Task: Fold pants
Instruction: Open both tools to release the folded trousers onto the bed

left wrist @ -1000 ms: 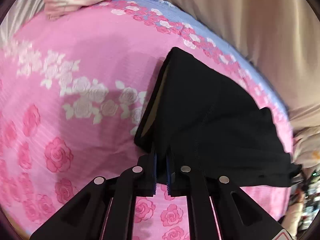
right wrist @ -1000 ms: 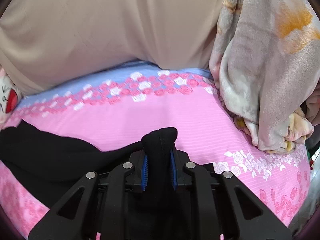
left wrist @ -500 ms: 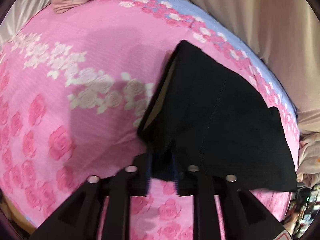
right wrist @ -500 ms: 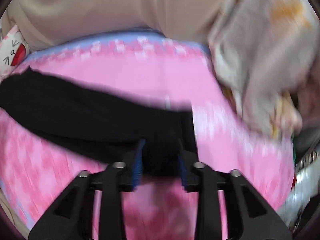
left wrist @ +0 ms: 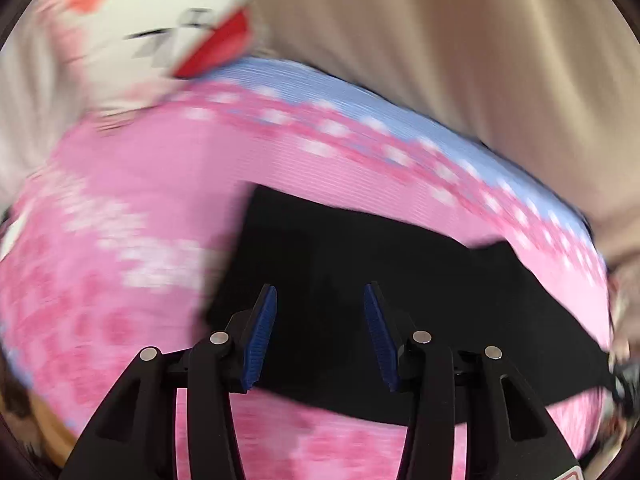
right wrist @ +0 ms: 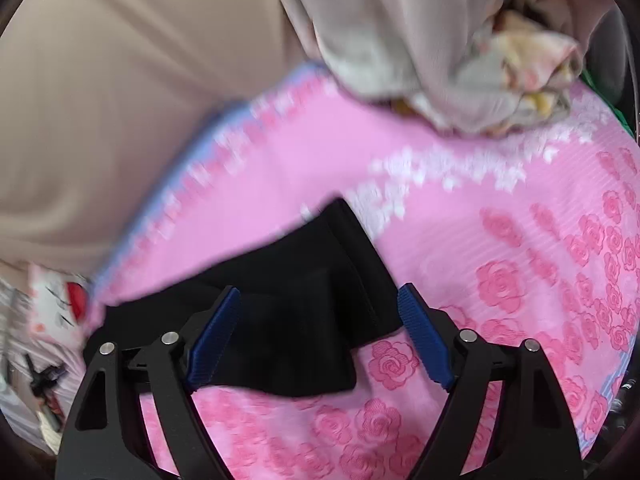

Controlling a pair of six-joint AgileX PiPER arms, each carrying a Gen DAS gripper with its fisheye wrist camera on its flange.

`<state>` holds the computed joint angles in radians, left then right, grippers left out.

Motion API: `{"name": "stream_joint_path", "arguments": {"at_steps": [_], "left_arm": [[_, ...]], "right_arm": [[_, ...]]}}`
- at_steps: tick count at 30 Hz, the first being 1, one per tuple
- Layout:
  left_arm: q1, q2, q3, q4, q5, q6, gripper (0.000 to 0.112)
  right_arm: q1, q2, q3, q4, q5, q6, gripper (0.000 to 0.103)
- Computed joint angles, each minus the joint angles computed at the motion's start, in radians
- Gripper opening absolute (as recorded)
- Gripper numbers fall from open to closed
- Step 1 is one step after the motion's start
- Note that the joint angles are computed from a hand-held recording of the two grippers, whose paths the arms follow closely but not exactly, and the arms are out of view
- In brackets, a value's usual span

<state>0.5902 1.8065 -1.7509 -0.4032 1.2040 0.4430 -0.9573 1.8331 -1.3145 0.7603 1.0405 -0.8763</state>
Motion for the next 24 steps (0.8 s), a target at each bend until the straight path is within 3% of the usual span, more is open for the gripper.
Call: {"name": "stream_joint_path", "arguments": {"at_steps": [1, 2, 5, 8, 9, 11, 13, 15, 18, 24], "left_arm": [[-0.033, -0.01, 0.03, 0.002, -0.01, 0.007, 0.044], [-0.082, -0.016, 0.065, 0.013, -0.028, 0.005, 0.044], [-0.177, -0.011, 0.121, 0.068, -0.092, -0.027, 0.044], [-0.256, 0.0, 0.161, 0.141, -0.162, -0.089, 0.044], [-0.269, 0.005, 0.171, 0.159, -0.184, -0.099, 0.044], [-0.289, 0.015, 0.204, 0.187, -0.231, -0.114, 0.044], [-0.301, 0.025, 0.231, 0.205, -0.255, -0.132, 0.044], [-0.298, 0.025, 0.259, 0.205, -0.295, -0.13, 0.044], [-0.306, 0.025, 0.252, 0.225, -0.297, -0.142, 0.044], [-0.327, 0.044, 0.198, 0.222, -0.291, -0.182, 0.044]], "right_arm": [[0.062, -0.016, 0.022, -0.059, -0.046, 0.0, 0.052], [0.098, -0.029, 0.033, -0.09, -0.069, -0.003, 0.022], [0.186, -0.201, 0.132, -0.064, -0.275, -0.086, 0.012], [0.174, -0.343, 0.15, 0.086, -0.338, -0.236, 0.014], [0.18, -0.326, 0.138, 0.057, -0.356, -0.237, 0.016], [0.203, -0.222, 0.138, -0.102, -0.448, -0.127, 0.033], [0.172, -0.093, 0.163, -0.163, -0.535, -0.07, 0.034], [0.091, -0.096, 0.193, -0.064, -0.497, -0.096, 0.034], [-0.009, -0.183, 0.282, 0.197, -0.393, -0.309, 0.034], [0.133, -0.282, 0.307, 0.181, -0.346, -0.233, 0.035]]}}
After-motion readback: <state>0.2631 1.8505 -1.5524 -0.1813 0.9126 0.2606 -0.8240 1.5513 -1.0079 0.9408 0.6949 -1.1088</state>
